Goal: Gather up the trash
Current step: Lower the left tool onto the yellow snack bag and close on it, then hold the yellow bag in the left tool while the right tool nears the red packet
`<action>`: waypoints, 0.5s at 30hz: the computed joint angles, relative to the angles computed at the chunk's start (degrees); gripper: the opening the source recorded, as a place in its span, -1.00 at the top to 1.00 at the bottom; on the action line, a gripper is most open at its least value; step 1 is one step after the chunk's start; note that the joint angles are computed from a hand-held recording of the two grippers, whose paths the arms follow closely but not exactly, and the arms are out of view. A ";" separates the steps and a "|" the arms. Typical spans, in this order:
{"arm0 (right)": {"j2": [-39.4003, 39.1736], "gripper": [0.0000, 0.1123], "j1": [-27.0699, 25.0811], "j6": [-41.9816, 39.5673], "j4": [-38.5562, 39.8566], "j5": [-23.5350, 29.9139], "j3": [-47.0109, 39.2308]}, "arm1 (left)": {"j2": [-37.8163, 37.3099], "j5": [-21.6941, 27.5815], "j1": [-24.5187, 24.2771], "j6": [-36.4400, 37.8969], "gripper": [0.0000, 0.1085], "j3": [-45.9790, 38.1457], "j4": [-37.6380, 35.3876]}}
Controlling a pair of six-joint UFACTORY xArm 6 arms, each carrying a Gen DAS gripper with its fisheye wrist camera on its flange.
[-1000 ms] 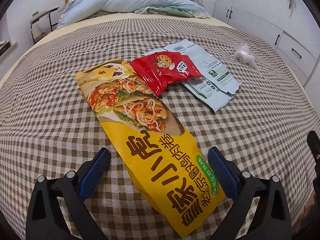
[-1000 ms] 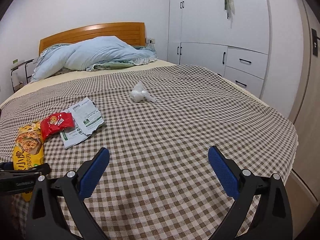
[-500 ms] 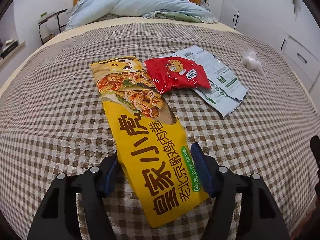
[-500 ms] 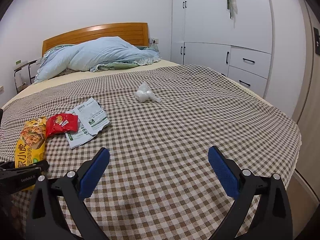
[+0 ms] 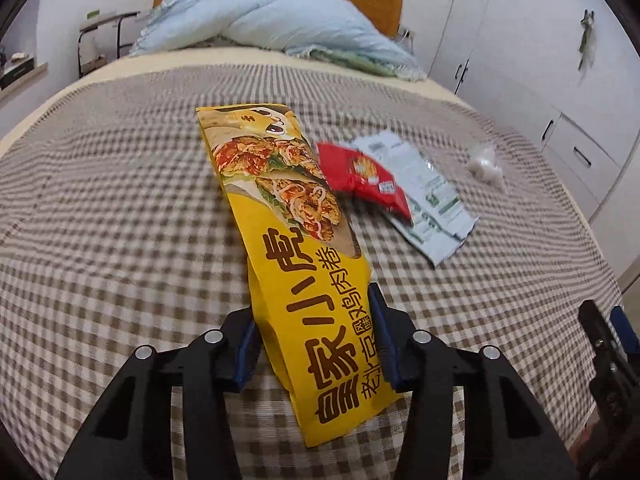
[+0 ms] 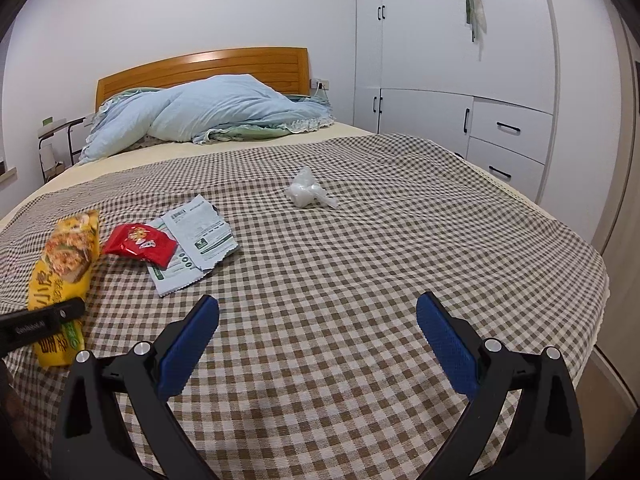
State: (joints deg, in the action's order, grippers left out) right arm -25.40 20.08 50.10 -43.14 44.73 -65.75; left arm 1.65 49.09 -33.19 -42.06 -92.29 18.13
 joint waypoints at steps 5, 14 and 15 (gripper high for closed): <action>0.34 -0.69 1.06 0.31 -0.78 0.04 -0.22 | -3.56 -3.72 0.91 -0.41 0.17 3.39 2.83; 2.34 -0.69 4.43 1.74 -4.71 0.69 -1.41 | -8.76 -5.84 4.31 0.78 0.17 8.23 1.96; 2.72 -0.69 4.98 1.87 -5.42 0.86 -1.69 | -9.27 -6.03 4.83 1.21 0.17 8.76 1.26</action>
State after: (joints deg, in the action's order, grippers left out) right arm -22.68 25.06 51.97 -48.56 45.59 -67.44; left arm -7.61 43.06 -28.36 -40.85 -83.53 19.39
